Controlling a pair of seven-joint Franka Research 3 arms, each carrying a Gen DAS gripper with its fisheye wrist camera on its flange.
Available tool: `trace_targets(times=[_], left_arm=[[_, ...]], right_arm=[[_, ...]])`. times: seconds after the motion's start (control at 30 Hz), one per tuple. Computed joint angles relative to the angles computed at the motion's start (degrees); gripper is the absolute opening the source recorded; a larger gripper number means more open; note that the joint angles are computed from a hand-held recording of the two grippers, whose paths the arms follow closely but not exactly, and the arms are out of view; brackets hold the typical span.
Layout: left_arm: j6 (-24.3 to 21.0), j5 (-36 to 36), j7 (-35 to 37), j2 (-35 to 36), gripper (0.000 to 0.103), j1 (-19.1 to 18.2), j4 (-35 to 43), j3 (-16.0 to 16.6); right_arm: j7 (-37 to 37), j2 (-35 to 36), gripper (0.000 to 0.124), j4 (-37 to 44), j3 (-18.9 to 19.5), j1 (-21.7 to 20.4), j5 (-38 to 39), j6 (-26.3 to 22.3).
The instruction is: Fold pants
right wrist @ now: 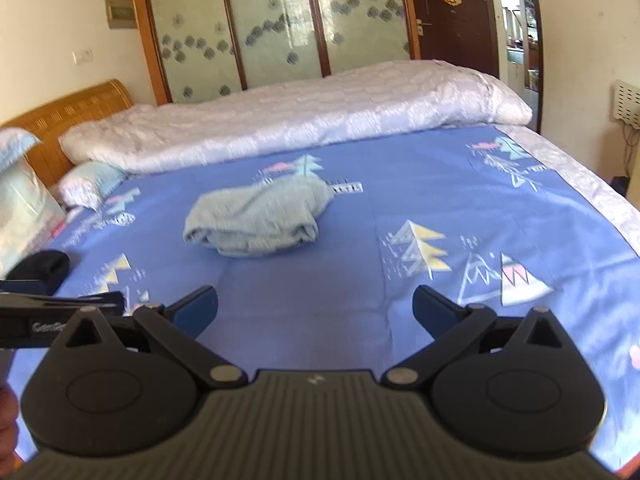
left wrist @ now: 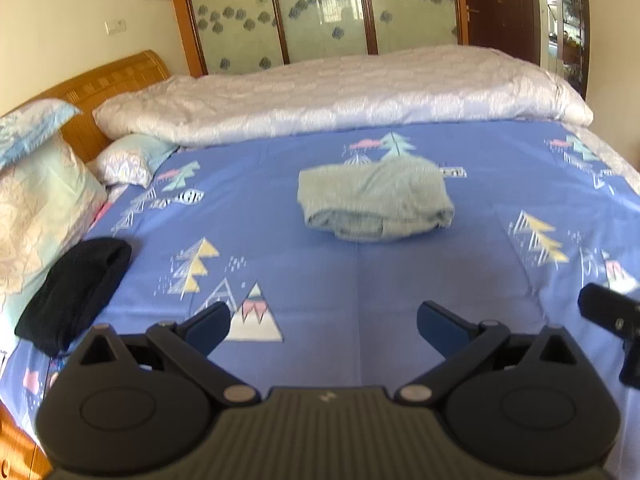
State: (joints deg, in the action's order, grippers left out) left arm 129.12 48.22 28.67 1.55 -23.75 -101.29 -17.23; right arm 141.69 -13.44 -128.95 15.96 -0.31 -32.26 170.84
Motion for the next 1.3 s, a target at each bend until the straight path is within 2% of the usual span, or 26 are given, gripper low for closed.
trace_targets(times=[0.23, 0.4, 0.53, 0.63, 1.0, 1.3], left_arm=[[-4.66, 0.25, 0.71, 4.69, 0.103, -1.77, 6.19, 0.35], [-8.04, 0.97, 1.38, 7.55, 0.103, -3.81, 9.46, 1.02], [-9.14, 0.50, 2.21, 9.06, 0.103, -5.01, 11.09, 1.54], [-9.68, 0.41, 2.58, 9.89, 0.103, -5.81, 11.94, 1.85], [-10.36, -1.32, 2.91, 9.40, 0.103, -6.51, 10.66, 2.12], [-9.84, -2.66, 2.93, 8.37, 0.103, -5.71, 8.92, 1.70]], right_arm=[[-3.58, 2.11, 0.103, 0.49, -1.46, 0.13, 3.32, 5.08], [-0.47, 2.19, 0.103, -0.14, 2.19, -5.10, -0.61, 7.54], [-5.49, 2.65, 0.103, -1.15, -1.15, -1.48, 5.95, 7.55], [-8.16, 2.42, 0.103, -2.02, -2.06, -0.48, 9.78, 7.61], [-14.45, 1.59, 0.103, -3.89, -2.27, 0.38, 18.64, 7.42], [-16.59, 1.42, 0.103, -4.00, -1.26, 0.10, 20.57, 7.07]])
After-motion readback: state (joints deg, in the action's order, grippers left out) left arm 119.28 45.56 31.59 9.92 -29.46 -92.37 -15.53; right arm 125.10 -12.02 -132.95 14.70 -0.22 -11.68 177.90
